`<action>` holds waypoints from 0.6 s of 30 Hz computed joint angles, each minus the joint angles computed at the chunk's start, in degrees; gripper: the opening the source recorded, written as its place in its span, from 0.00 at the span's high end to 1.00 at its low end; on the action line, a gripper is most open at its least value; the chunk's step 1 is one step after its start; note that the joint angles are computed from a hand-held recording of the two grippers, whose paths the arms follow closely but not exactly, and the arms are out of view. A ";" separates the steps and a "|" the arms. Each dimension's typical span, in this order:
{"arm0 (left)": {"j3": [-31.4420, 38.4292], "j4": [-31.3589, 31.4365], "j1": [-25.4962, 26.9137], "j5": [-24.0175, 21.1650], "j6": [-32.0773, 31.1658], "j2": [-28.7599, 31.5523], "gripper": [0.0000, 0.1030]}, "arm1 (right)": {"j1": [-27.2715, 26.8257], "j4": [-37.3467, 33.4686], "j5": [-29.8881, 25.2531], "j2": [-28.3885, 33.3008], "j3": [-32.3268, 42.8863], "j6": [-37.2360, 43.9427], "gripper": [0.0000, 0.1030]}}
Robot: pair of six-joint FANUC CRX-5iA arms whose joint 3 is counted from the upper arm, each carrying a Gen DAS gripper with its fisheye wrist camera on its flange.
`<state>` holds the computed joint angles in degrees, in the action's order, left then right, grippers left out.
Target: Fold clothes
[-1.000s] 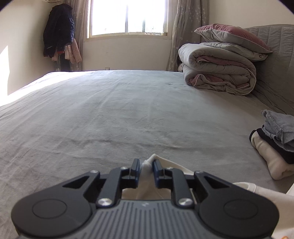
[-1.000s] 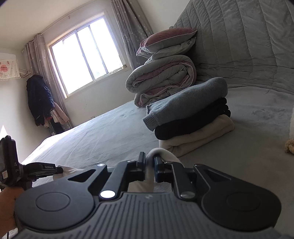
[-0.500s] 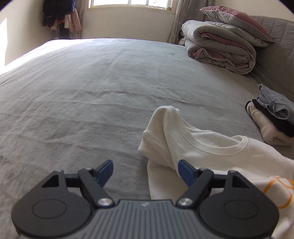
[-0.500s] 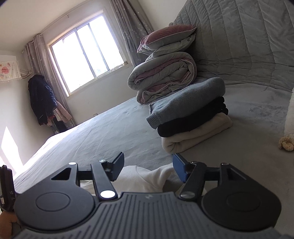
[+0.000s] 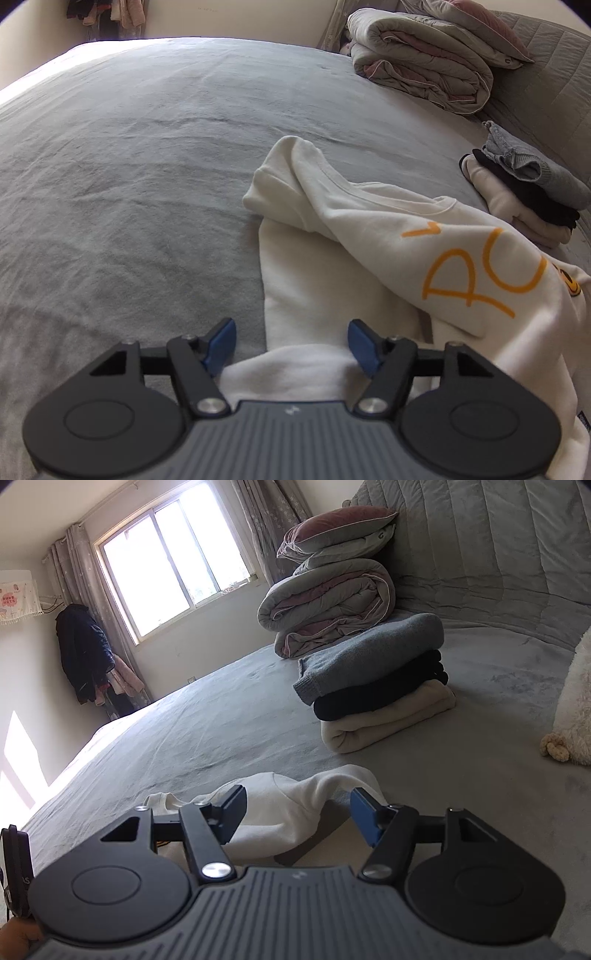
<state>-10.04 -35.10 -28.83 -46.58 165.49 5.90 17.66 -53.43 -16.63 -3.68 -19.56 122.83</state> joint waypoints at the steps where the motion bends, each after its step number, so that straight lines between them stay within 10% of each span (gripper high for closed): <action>1: -0.20 -0.06 -0.25 0.42 0.12 -0.16 0.47 | -0.02 0.44 -0.40 -0.14 -0.07 -0.35 0.36; 3: -0.86 0.28 -0.29 1.21 0.24 -0.80 0.76 | 0.29 1.54 -0.63 -0.43 -0.34 -0.97 0.36; 5: -0.90 -0.06 -0.70 0.68 1.24 -1.17 0.85 | 0.74 2.74 -0.64 -0.73 -0.68 -1.56 0.36; 18: 0.95 -8.50 -5.30 -10.97 7.66 -3.30 0.90 | 3.44 9.02 0.85 -2.06 -2.85 -4.61 0.36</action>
<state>-9.09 -43.60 -34.14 -57.55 173.15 2.60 21.10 -44.41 -15.78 -5.74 -22.41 118.22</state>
